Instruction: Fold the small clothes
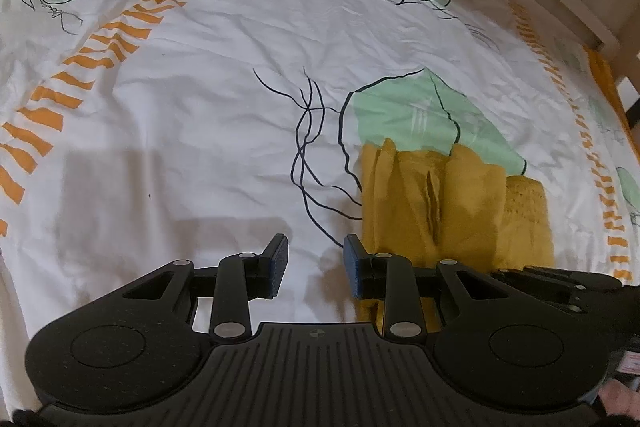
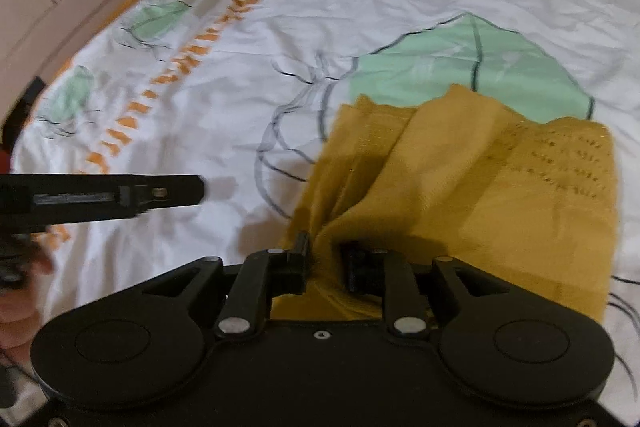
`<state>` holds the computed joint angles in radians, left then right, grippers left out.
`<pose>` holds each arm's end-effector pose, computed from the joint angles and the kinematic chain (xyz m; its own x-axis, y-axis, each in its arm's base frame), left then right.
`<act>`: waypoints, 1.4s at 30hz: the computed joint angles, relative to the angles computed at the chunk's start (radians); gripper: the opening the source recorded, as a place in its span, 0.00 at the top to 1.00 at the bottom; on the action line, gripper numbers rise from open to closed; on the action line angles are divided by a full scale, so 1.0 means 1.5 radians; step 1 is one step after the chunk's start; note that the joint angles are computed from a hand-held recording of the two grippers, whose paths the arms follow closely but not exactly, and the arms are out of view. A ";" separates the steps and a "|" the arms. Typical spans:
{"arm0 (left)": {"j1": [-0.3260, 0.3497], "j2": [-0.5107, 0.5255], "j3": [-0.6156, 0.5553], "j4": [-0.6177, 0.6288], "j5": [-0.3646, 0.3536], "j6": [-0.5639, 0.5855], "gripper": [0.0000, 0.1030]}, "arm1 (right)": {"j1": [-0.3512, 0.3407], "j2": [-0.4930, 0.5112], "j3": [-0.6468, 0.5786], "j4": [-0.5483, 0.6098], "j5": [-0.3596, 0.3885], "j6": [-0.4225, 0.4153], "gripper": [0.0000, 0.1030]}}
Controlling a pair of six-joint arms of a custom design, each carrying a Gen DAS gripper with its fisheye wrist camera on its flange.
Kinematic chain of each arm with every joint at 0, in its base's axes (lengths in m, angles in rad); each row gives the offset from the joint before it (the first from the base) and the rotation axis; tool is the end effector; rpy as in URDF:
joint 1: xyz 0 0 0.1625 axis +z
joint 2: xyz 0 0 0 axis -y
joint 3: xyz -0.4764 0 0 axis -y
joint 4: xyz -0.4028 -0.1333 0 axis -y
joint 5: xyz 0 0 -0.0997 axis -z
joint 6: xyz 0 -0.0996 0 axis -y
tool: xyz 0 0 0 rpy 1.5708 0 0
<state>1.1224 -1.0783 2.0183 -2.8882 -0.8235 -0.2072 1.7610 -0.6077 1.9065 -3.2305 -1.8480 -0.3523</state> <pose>-0.0714 -0.6120 0.2258 -0.8360 -0.0820 -0.5425 0.2361 0.8388 -0.4906 0.2226 -0.5951 -0.0079 -0.8426 -0.3986 0.3622 -0.4982 0.8323 -0.2431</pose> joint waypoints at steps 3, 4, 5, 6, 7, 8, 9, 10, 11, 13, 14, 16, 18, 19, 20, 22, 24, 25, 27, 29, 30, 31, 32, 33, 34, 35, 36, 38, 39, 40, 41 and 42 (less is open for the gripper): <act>0.002 0.000 -0.001 0.001 0.001 -0.003 0.71 | -0.015 -0.018 0.015 0.007 0.070 0.003 0.70; 0.002 0.000 -0.001 0.002 0.002 -0.003 0.71 | -0.019 -0.025 0.021 0.006 0.090 0.005 0.70; 0.003 0.001 -0.002 0.003 0.003 -0.003 0.71 | -0.025 -0.033 0.029 0.003 0.112 0.006 0.70; 0.003 0.001 -0.002 0.005 0.004 -0.003 0.71 | -0.031 -0.040 0.036 0.001 0.132 0.009 0.70; 0.002 0.002 -0.003 0.008 0.006 -0.003 0.71 | -0.037 -0.047 0.043 -0.005 0.150 0.015 0.70; 0.002 0.003 -0.004 0.010 0.007 -0.002 0.71 | -0.043 -0.056 0.052 -0.015 0.167 0.021 0.70; 0.002 0.004 -0.004 0.012 0.008 -0.002 0.71 | -0.046 -0.061 0.059 -0.025 0.173 0.025 0.70; 0.002 0.004 -0.004 0.012 0.008 -0.001 0.71 | -0.047 -0.066 0.063 -0.036 0.173 0.026 0.70; 0.002 0.005 -0.004 0.013 0.008 0.000 0.71 | -0.049 -0.070 0.068 -0.052 0.166 0.024 0.70; 0.002 0.006 -0.005 0.016 0.007 0.002 0.71 | -0.052 -0.074 0.075 -0.078 0.150 0.022 0.70; 0.002 0.006 -0.005 0.017 0.006 0.003 0.71 | -0.055 -0.075 0.076 -0.089 0.142 0.027 0.70; 0.001 0.007 -0.005 0.019 0.004 0.005 0.71 | -0.063 -0.076 0.080 -0.100 0.125 0.041 0.70; 0.000 0.008 -0.004 0.020 0.003 0.008 0.71 | -0.071 -0.075 0.085 -0.101 0.116 0.046 0.70; -0.001 0.010 -0.004 0.020 0.001 0.011 0.71 | -0.074 -0.072 0.088 -0.100 0.117 0.046 0.70; -0.001 0.010 -0.004 0.021 0.000 0.013 0.71 | -0.077 -0.069 0.094 -0.100 0.121 0.046 0.70; -0.003 0.012 -0.002 0.022 -0.004 0.015 0.71 | -0.079 -0.059 0.102 -0.093 0.128 0.033 0.70; -0.003 0.013 -0.002 0.025 -0.008 0.015 0.71 | -0.075 -0.045 0.112 -0.092 0.128 0.009 0.70; -0.004 0.013 -0.001 0.026 -0.009 0.015 0.71 | -0.073 -0.036 0.115 -0.081 0.130 -0.001 0.69; -0.005 0.016 -0.001 0.031 -0.007 0.015 0.71 | -0.073 -0.021 0.124 -0.077 0.141 -0.018 0.69; -0.006 0.019 -0.002 0.035 -0.002 0.016 0.71 | -0.069 -0.008 0.134 -0.094 0.152 -0.035 0.69; -0.007 0.020 -0.001 0.036 0.000 0.016 0.71 | -0.067 -0.007 0.137 -0.098 0.158 -0.038 0.69; -0.008 0.021 0.000 0.037 0.001 0.017 0.71 | -0.067 -0.009 0.138 -0.097 0.165 -0.038 0.69; -0.009 0.022 0.000 0.038 0.002 0.018 0.71 | -0.068 -0.013 0.139 -0.094 0.175 -0.038 0.69; -0.009 0.022 0.001 0.039 0.003 0.018 0.71 | -0.068 -0.019 0.142 -0.094 0.182 -0.039 0.70; -0.011 0.022 0.002 0.039 0.004 0.019 0.71 | -0.067 -0.025 0.145 -0.100 0.182 -0.045 0.70; -0.011 0.023 0.003 0.038 0.004 0.021 0.71 | -0.066 -0.032 0.150 -0.110 0.179 -0.052 0.69; -0.012 0.024 0.004 0.036 0.005 0.022 0.71 | -0.066 -0.040 0.156 -0.121 0.174 -0.060 0.69; -0.014 0.025 0.007 0.030 0.005 0.024 0.71 | -0.068 -0.055 0.168 -0.151 0.165 -0.071 0.53; -0.014 0.026 0.007 0.029 0.004 0.023 0.71 | -0.069 -0.060 0.174 -0.174 0.155 -0.073 0.39; -0.015 0.027 0.007 0.028 0.005 0.021 0.71 | -0.069 -0.062 0.178 -0.199 0.143 -0.075 0.28; -0.016 0.027 0.008 0.027 0.006 0.019 0.71 | -0.069 -0.066 0.183 -0.224 0.127 -0.080 0.27; -0.017 0.029 0.009 0.025 0.008 0.019 0.71 | -0.070 -0.070 0.185 -0.240 0.111 -0.083 0.27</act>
<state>1.0964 -1.0354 2.0314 -2.8501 -0.8118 -0.1786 1.6562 -0.7125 2.1834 -3.5900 -1.6822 -0.4766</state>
